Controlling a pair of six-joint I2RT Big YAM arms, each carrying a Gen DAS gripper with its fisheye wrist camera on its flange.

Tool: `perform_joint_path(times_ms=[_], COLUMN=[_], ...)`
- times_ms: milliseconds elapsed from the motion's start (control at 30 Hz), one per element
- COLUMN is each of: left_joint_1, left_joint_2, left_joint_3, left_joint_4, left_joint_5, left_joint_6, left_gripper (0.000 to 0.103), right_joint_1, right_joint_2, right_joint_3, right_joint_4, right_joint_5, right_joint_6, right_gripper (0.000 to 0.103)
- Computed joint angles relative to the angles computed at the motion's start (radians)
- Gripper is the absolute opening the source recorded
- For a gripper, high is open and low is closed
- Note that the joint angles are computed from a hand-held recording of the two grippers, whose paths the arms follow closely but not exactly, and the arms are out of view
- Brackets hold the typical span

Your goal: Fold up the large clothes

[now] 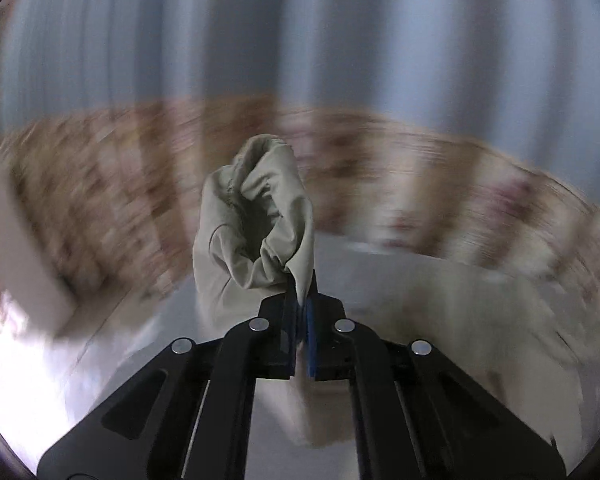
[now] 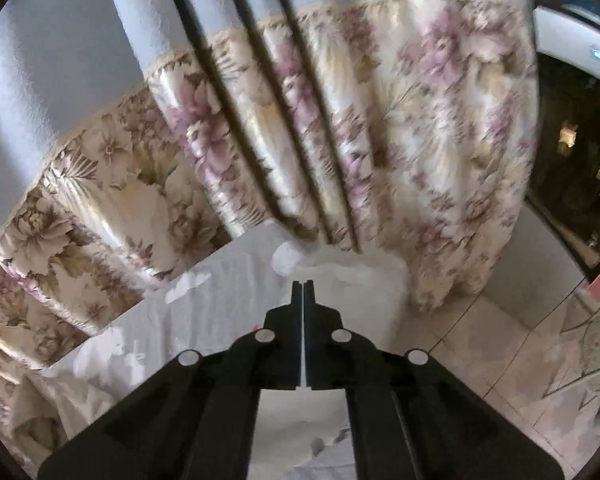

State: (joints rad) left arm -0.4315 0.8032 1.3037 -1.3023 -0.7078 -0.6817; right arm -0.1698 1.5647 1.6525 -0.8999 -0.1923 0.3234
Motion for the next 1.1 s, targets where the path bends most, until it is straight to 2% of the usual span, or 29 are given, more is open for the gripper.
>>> perform_joint_path(times_ms=[33,133,167,300,367,400,433,467,500,533,567,600,667,733,833,867,933,967,1033,1100], left_joint_1=[-0.088,-0.208,-0.229,-0.306,-0.321,-0.326,-0.332,-0.335,-0.340,-0.341,-0.341,-0.348,-0.327,-0.303,-0.275,-0.256,-0.209,-0.180,-0.140,-0.089], left_joint_2=[0.065,0.227,0.270,0.505,0.584,0.619,0.636,0.634,0.612,0.590,0.548,0.511,0.435,0.372,0.324,0.297,0.252,0.235,0.193,0.160], left_joint_3=[0.036,0.089,0.100,0.171,0.207,0.234,0.253,0.256,0.247,0.234,0.213,0.194,0.172,0.147,0.119,0.099,0.058,0.041,0.009,-0.017], left_joint_4=[0.023,0.111,0.126,0.180,0.160,0.124,0.088,0.072,0.066,0.067,0.065,0.059,0.043,0.025,-0.026,-0.050,-0.081,-0.084,-0.106,-0.106], left_joint_5=[0.012,0.107,0.136,0.340,0.404,0.418,0.409,0.392,0.345,0.313,0.258,0.234,0.230,0.202,0.127,0.112,0.115,0.121,0.121,0.130], left_joint_6=[0.017,0.063,0.067,0.112,0.135,0.141,0.140,0.138,0.132,0.128,0.119,0.106,0.092,0.063,0.020,0.006,-0.017,-0.012,-0.013,0.002], left_gripper=[0.001,0.001,0.001,0.002,0.009,0.014,0.029,0.041,0.066,0.080,0.083,0.084,0.087,0.092,0.092,0.092,0.092,0.092,0.092,0.092], right_joint_1=[0.003,0.010,0.006,-0.005,-0.019,-0.027,-0.033,-0.038,-0.041,-0.043,-0.045,-0.044,-0.044,-0.037,-0.017,-0.019,-0.029,-0.035,-0.039,-0.036], right_joint_2=[0.000,-0.001,0.006,0.029,0.036,0.037,0.040,0.042,0.043,0.043,0.046,0.051,0.069,0.067,0.037,0.004,-0.101,-0.140,-0.222,-0.236], right_joint_3=[-0.001,0.000,0.004,-0.014,-0.028,-0.035,-0.039,-0.046,-0.051,-0.055,-0.060,-0.059,-0.064,-0.090,-0.139,-0.177,-0.280,-0.310,-0.347,-0.310], right_joint_4=[0.011,-0.002,-0.025,-0.081,-0.102,-0.110,-0.122,-0.128,-0.129,-0.129,-0.127,-0.131,-0.115,-0.049,0.045,0.102,0.237,0.272,0.313,0.276], right_joint_5=[-0.016,-0.027,-0.047,-0.058,-0.068,-0.071,-0.068,-0.073,-0.081,-0.089,-0.097,-0.100,-0.140,-0.176,-0.126,-0.124,-0.127,-0.131,-0.114,-0.108], right_joint_6=[0.019,0.000,-0.009,-0.021,-0.012,-0.003,0.006,0.010,0.006,0.004,0.008,0.016,0.037,0.042,0.040,0.062,0.124,0.141,0.154,0.164], right_gripper=[0.004,0.004,0.004,0.007,0.028,0.061,0.070,0.070,0.070,0.070,0.070,0.070,0.065,0.013,0.006,0.006,0.005,0.005,0.005,0.005])
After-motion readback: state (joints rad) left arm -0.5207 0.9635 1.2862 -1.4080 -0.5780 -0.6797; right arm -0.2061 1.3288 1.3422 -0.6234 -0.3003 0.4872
